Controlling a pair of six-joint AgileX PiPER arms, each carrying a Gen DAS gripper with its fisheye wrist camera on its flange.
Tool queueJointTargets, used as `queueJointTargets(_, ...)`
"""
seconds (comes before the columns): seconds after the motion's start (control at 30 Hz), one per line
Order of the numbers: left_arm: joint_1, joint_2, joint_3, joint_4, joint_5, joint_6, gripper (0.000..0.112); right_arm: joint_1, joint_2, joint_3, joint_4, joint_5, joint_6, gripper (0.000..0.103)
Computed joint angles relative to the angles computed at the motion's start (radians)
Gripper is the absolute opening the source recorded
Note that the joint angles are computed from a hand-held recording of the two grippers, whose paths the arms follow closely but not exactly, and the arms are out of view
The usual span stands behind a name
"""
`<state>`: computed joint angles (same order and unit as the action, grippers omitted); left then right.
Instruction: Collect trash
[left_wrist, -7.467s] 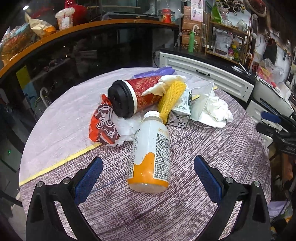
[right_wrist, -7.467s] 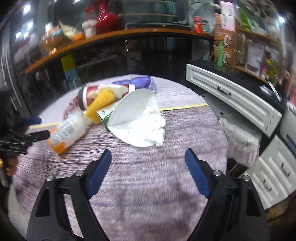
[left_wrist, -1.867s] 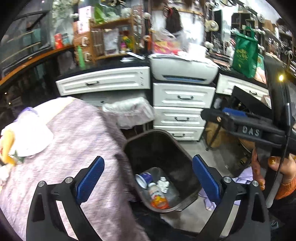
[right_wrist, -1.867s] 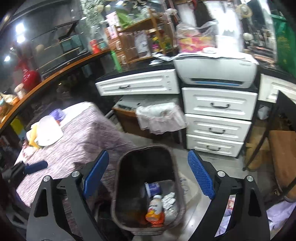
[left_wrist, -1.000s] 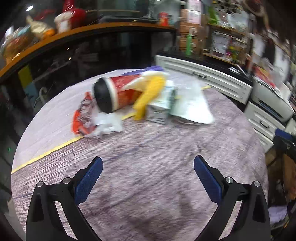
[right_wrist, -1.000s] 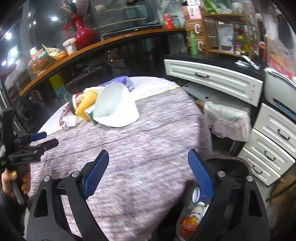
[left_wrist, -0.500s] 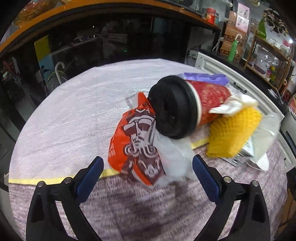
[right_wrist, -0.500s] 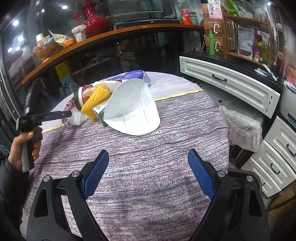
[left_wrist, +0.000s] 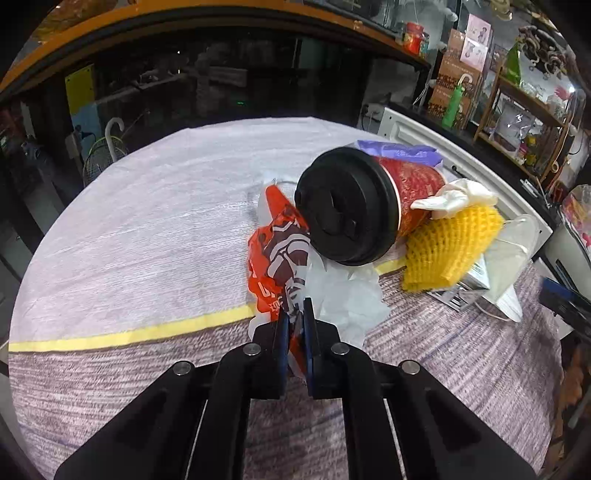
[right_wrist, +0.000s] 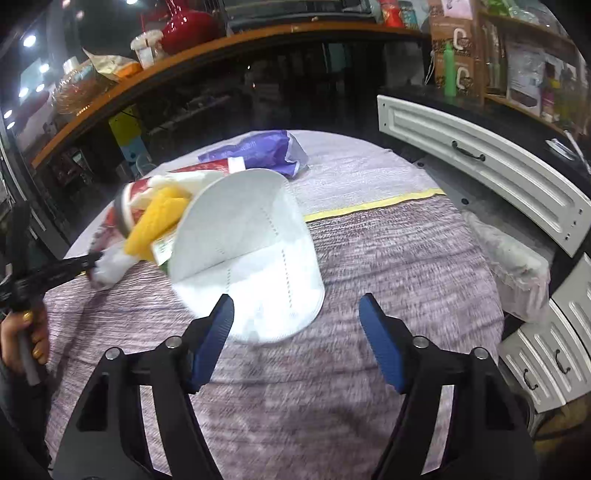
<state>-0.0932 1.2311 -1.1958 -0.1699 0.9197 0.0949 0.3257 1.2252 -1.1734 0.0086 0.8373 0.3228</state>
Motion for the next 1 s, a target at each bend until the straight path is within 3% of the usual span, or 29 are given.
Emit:
queueJointTargets(0.23,0.054,-0.119,0.043,-0.034,0.008,0.049,0.004,-0.069,0.190,-0.113,0.091,-0.003,-0.147,0.046)
queueJointTargets(0.37,0.067,-0.120,0.046,-0.042,0.013,0.067,0.003,-0.062,0.243,-0.155,0.102,0.015,-0.173,0.016)
queueJointTargets(0.5,0.129,-0.079,0.038,-0.154,0.021,0.140,0.003,-0.056,0.206,-0.129,0.103,0.003,-0.165,0.008)
queueJointTargets(0.57,0.153,-0.043,0.018,-0.190,0.052,0.132,0.013,-0.051,0.173,-0.111,0.095,0.000,-0.150,0.005)
queueJointTargets(0.63,0.161,-0.016,-0.002,-0.213,0.047,0.131,0.056,-0.044,0.140,-0.099,0.087,0.007,-0.138,0.004)
queueJointTargets(0.77,0.104,-0.008,-0.050,-0.178,-0.012,0.135,0.064,-0.016,0.084,-0.083,0.043,0.021,-0.113,0.003)
queueJointTargets(0.83,0.056,0.027,-0.110,-0.164,-0.012,0.185,0.081,-0.013,0.065,-0.078,0.051,0.028,-0.118,0.003)
queueJointTargets(0.93,-0.068,0.082,-0.194,-0.007,-0.057,0.208,0.082,-0.014,0.044,-0.075,0.064,0.041,-0.126,0.003)
queueJointTargets(1.0,-0.138,0.169,-0.307,0.089,0.005,0.260,0.082,-0.019,0.031,-0.070,0.080,0.047,-0.134,0.003)
